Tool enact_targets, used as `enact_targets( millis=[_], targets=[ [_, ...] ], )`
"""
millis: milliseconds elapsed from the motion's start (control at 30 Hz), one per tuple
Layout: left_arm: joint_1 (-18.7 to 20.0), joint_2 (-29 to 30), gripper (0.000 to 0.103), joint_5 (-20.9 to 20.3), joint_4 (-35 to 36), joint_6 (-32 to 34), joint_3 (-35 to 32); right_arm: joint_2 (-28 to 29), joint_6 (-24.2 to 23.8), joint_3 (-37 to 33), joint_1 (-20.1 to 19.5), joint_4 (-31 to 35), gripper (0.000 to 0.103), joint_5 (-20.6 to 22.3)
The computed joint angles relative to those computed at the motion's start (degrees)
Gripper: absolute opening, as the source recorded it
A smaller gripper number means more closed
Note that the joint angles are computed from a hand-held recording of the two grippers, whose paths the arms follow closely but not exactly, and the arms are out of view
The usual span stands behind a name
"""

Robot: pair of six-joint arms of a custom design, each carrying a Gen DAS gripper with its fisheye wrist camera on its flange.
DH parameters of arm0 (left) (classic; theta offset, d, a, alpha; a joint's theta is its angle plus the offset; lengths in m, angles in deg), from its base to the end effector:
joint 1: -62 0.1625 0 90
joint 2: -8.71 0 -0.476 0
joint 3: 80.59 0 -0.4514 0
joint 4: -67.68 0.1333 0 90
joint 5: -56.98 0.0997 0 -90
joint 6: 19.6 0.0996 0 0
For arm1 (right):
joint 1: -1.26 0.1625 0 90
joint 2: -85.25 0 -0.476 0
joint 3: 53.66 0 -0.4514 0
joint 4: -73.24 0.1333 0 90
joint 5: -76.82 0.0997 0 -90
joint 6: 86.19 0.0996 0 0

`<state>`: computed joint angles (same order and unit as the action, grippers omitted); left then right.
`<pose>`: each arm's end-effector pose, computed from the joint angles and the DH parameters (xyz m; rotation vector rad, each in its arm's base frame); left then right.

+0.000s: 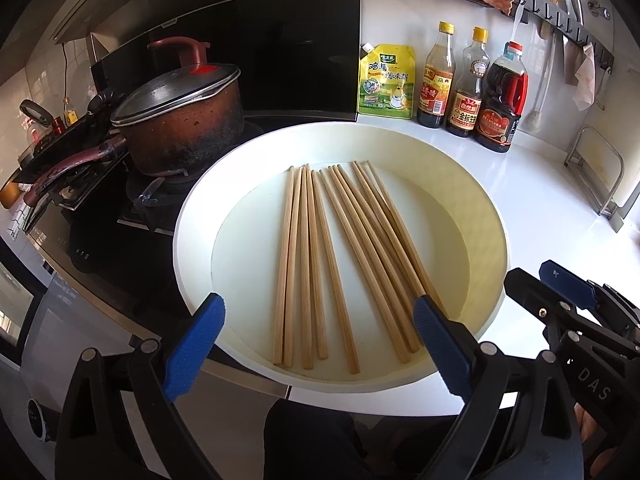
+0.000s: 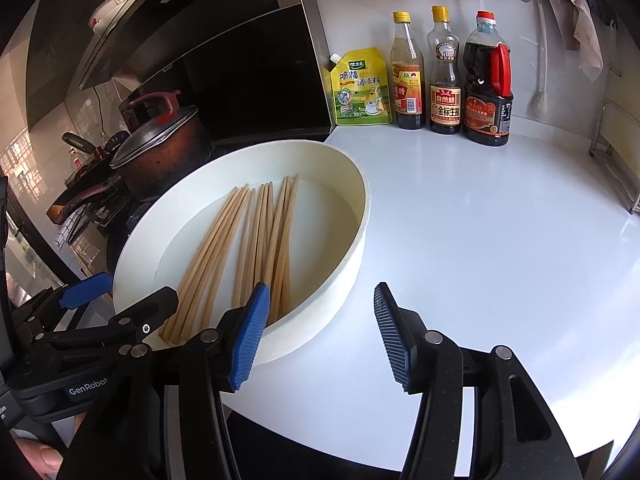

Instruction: Organize utensils

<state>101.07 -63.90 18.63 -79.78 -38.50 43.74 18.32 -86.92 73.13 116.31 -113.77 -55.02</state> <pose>-0.2761 -0.4965 0.2109 0.5936 2.2747 -0.7476 0.2881 -0.4586 0.2111 0.2337 -2.3966 0.9769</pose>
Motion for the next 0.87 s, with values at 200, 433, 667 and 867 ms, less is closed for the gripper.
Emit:
enact_targets(
  millis=[200, 433, 667, 867],
  targets=[
    [0.1, 0.1, 0.094, 0.0, 0.1, -0.2, -0.1, 0.1, 0.0, 0.0, -0.2, 0.2, 0.052, 0.2],
    [0.1, 0.2, 0.093, 0.2, -0.8, 0.4, 0.1, -0.1, 0.0, 0.1, -0.4, 0.3, 0.052, 0.4],
    [0.2, 0.1, 0.094, -0.2, 0.2, -0.4, -0.2, -0.1, 0.0, 0.1, -0.4, 0.3, 0.053, 0.4],
    [0.2, 0.1, 0.095, -0.4, 0.5, -0.8, -0.2, -0.1, 0.0, 0.1, -0.4, 0.3, 0.053, 0.5]
  ],
)
